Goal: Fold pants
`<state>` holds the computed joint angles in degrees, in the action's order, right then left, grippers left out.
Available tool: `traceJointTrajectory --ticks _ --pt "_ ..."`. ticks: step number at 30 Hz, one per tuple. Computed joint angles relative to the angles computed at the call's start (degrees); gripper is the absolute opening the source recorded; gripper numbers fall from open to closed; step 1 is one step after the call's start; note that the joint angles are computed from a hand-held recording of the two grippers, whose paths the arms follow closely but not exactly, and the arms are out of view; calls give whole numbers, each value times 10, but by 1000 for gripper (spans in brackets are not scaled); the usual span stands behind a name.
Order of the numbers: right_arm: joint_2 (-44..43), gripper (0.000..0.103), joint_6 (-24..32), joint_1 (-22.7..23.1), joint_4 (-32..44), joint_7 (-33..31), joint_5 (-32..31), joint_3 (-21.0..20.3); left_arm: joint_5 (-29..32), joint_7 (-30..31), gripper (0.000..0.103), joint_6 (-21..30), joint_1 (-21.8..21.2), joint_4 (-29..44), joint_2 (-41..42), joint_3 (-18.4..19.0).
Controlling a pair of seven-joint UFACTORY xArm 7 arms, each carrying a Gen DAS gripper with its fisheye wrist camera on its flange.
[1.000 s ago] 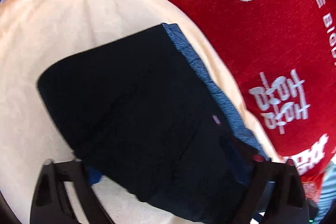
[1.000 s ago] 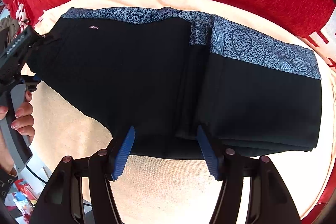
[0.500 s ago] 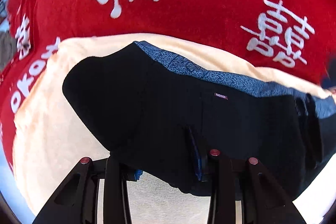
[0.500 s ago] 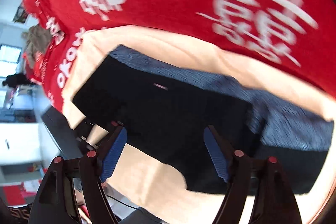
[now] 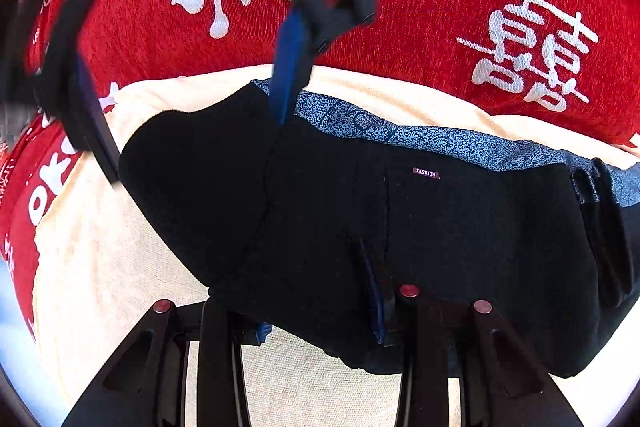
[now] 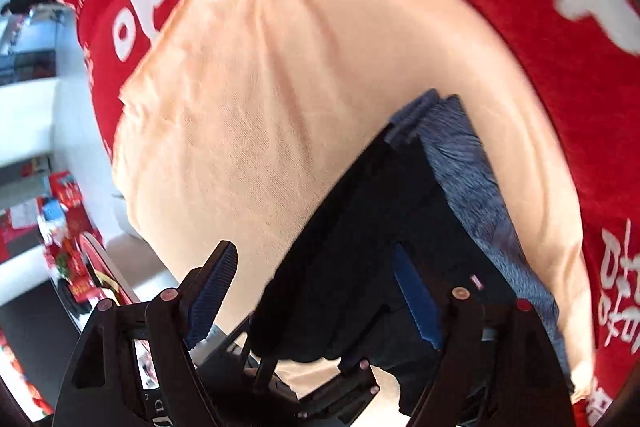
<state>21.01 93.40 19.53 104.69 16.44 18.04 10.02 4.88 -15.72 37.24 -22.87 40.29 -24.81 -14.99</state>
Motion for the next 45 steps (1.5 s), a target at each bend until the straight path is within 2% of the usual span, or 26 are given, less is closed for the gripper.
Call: traceJointTrajectory --ticks 2,4,5,6,7,11,15,20,24,27,34,39,45 --pt "51 83 59 18 59 16 -35 0 10 -6 38 1 3 0 -1 -6" --pt "71 83 97 31 76 18 -66 -3 15 -6 38 5 3 1 -3 -8" --pt "65 74 90 30 62 9 -66 -3 15 -3 38 7 2 2 -1 -7" --pt "50 59 71 24 39 -1 -56 -3 15 -2 38 17 2 6 1 -7" --pt "37 23 57 20 23 -4 -48 -4 14 0 38 26 1 10 3 -5" --pt "-45 21 -8 -3 -65 -20 -19 -8 15 6 38 31 -5 24 -4 -9" --pt "-154 21 -80 -39 -175 -33 51 -20 -1 15 38 49 -16 52 -18 -7" --pt "-305 21 -124 -77 -286 -81 121 -57 -30 29 38 76 -35 103 -31 -13" --pt "-433 21 -140 -103 -371 -92 170 -105 -32 7 38 100 -45 159 -24 -46" --pt "-537 21 -152 -121 -440 -78 185 -138 -27 -12 38 108 -59 205 2 -76" --pt "-757 21 -117 -186 -557 -51 140 -232 40 -45 38 116 -115 303 95 -149" --pt "-865 22 -36 -251 -593 -47 60 -316 119 -79 38 157 -173 380 200 -192" --pt "-920 22 24 -336 -647 -92 -42 -401 205 -122 38 201 -260 439 311 -198"
